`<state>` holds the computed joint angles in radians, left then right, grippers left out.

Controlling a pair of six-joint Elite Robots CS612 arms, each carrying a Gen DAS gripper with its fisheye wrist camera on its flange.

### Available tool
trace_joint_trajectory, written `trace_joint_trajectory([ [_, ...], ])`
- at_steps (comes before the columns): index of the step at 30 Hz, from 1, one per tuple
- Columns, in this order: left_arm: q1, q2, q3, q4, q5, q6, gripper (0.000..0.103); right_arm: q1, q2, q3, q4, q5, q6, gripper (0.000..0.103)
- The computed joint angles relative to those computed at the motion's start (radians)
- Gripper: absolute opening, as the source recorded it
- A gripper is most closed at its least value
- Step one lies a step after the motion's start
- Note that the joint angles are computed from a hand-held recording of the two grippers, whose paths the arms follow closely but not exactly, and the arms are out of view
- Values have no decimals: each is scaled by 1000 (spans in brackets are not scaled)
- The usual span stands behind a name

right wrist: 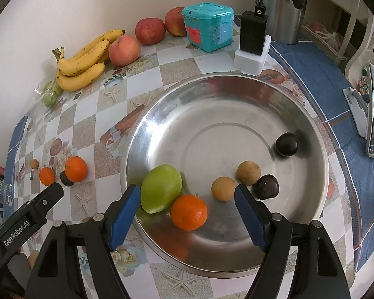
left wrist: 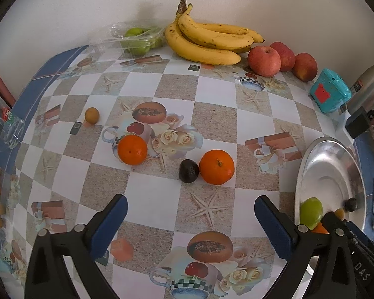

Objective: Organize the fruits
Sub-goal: 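Withdraw both open tools from the plate toward the remaining fruit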

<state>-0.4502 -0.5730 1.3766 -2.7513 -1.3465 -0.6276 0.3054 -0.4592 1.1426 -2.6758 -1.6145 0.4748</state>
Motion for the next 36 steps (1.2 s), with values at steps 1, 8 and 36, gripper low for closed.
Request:
trace_joint_trajectory([
  [1, 0, 0, 0, 2, 0, 0, 103, 0, 1, -1, 0, -1, 0, 79],
  [8, 0, 0, -1, 4, 3, 1, 103, 5, 3, -4, -7, -33, -9, 99],
  [36, 9, -14, 19, -14, 84, 14, 103, 15, 10, -10, -54, -22, -67, 99],
])
